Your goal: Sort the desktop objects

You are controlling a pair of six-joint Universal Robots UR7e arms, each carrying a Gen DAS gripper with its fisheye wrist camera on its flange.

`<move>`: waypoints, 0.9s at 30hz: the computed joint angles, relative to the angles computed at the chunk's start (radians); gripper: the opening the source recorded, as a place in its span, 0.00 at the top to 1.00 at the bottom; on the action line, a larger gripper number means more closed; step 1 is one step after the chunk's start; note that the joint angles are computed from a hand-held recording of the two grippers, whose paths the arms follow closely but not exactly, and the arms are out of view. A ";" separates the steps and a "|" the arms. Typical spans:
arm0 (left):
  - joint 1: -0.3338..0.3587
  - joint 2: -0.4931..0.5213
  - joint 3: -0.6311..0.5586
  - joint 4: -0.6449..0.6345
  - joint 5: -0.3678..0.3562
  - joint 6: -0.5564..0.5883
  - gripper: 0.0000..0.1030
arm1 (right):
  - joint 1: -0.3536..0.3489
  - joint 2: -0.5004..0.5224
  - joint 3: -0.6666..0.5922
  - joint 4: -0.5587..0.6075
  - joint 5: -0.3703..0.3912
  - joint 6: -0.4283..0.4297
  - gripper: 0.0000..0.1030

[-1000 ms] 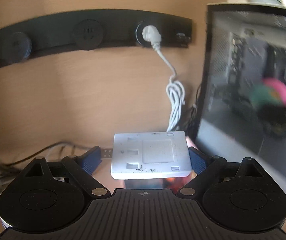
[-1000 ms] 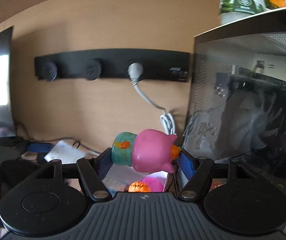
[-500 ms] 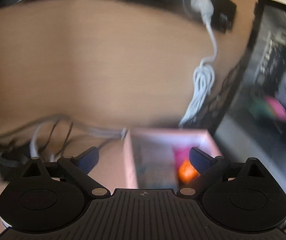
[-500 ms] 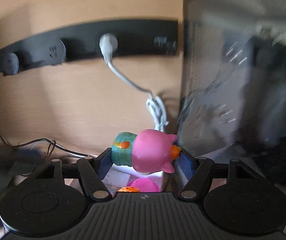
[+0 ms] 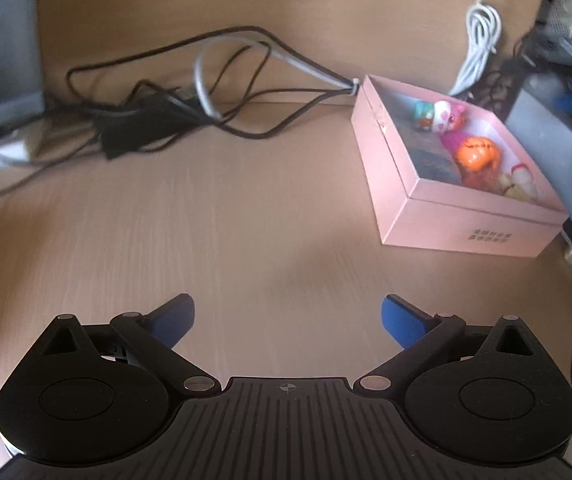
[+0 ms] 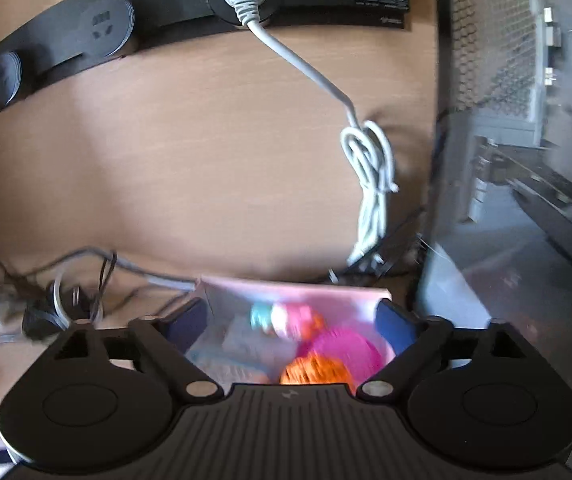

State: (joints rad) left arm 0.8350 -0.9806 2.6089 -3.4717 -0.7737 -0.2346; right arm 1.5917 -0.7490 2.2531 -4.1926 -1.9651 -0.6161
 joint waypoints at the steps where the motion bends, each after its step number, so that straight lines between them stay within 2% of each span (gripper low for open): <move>1: -0.008 0.003 0.012 -0.018 0.002 -0.011 0.00 | -0.006 -0.010 0.036 -0.020 0.007 -0.003 0.00; 4: -0.071 0.023 0.068 -0.077 0.030 -0.040 0.00 | -0.026 -0.023 0.146 -0.078 0.025 -0.007 0.00; 7: -0.134 0.053 0.112 -0.078 0.073 -0.099 0.00 | -0.040 0.008 0.242 -0.166 0.021 -0.021 0.00; 12: -0.181 0.124 0.159 -0.065 0.075 -0.225 0.00 | -0.085 0.154 0.332 -0.293 -0.024 -0.032 0.00; 16: -0.256 0.330 0.193 -0.268 0.158 -0.256 0.00 | -0.107 0.238 0.333 -0.308 -0.065 -0.002 0.00; 20: -0.277 0.475 0.171 -0.437 0.216 -0.263 0.00 | -0.102 0.303 0.277 -0.336 -0.120 -0.052 0.00; 22: -0.274 0.489 0.160 -0.447 0.235 -0.272 0.00 | -0.138 0.338 0.270 -0.403 -0.046 -0.073 0.00; 24: -0.268 0.490 0.155 -0.455 0.240 -0.261 0.00 | -0.156 0.368 0.263 -0.468 -0.017 -0.092 0.00; 27: -0.273 0.501 0.154 -0.456 0.251 -0.276 0.00 | -0.235 0.444 0.251 -0.610 0.134 -0.177 0.00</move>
